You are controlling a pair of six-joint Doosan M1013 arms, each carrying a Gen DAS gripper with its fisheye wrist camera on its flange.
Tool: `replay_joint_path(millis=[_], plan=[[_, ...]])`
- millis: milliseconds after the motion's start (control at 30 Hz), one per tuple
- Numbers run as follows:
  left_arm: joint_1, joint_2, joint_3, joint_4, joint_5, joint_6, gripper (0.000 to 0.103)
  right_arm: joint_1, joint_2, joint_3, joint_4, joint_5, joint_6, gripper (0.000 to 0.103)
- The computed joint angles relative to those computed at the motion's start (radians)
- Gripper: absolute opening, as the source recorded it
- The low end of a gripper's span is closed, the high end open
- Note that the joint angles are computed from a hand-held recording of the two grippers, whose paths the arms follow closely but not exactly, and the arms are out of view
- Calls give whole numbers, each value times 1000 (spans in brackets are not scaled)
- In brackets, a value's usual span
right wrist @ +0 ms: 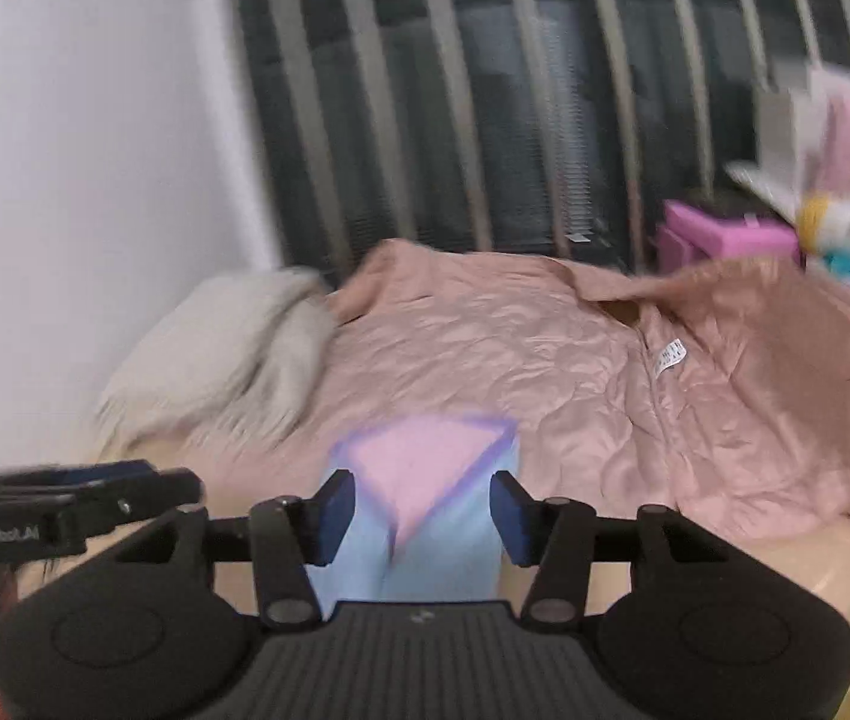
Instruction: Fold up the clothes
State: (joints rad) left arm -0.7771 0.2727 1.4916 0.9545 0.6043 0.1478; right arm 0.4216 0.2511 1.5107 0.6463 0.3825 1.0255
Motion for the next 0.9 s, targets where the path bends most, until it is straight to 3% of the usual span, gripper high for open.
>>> replay_joint_path(millis=[67, 100, 133, 200, 267, 300, 400, 533, 633, 700, 767, 800, 867, 900], plan=[[-43, -24, 65, -19, -57, -3, 81, -28, -42, 72, 130, 98, -181, 43], [-56, -29, 84, -36, -81, -3, 78, -43, -46, 85, 153, 152, -194, 28], [-69, -30, 101, -35, -105, -12, 78, -57, -49, 101, 168, 198, -177, 20], [-97, -14, 100, -12, -66, -13, 75, -70, -48, 127, 199, 232, -187, 18], [-116, 20, 59, -57, 44, 42, 60, -61, -47, 143, 194, 206, -193, 17], [-114, 32, 43, -100, 55, 97, 50, -57, -46, 148, 204, 198, -212, 14], [-107, 47, 31, -135, 67, 129, 38, -39, -38, 154, 143, 190, -189, 12], [-102, 22, 65, -167, 37, 111, 20, -16, -69, 198, 86, 116, -194, 11], [-117, -7, 100, -188, 21, 152, 17, -13, -90, 218, 76, 124, -206, 12], [-135, -14, 95, -171, 83, 199, 17, -24, -100, 226, 123, 154, -252, 12], [-164, -27, 107, -54, 127, 187, 18, -42, -129, 258, 280, 139, -471, 13], [-181, -38, 124, 15, 129, 201, 19, -49, -148, 276, 353, 131, -602, 17], [-214, -55, 154, 140, 136, 249, 31, -58, -190, 308, 412, 148, -863, 48], [-231, -47, 156, 172, 156, 334, 40, -63, -205, 320, 406, 184, -994, 71]])
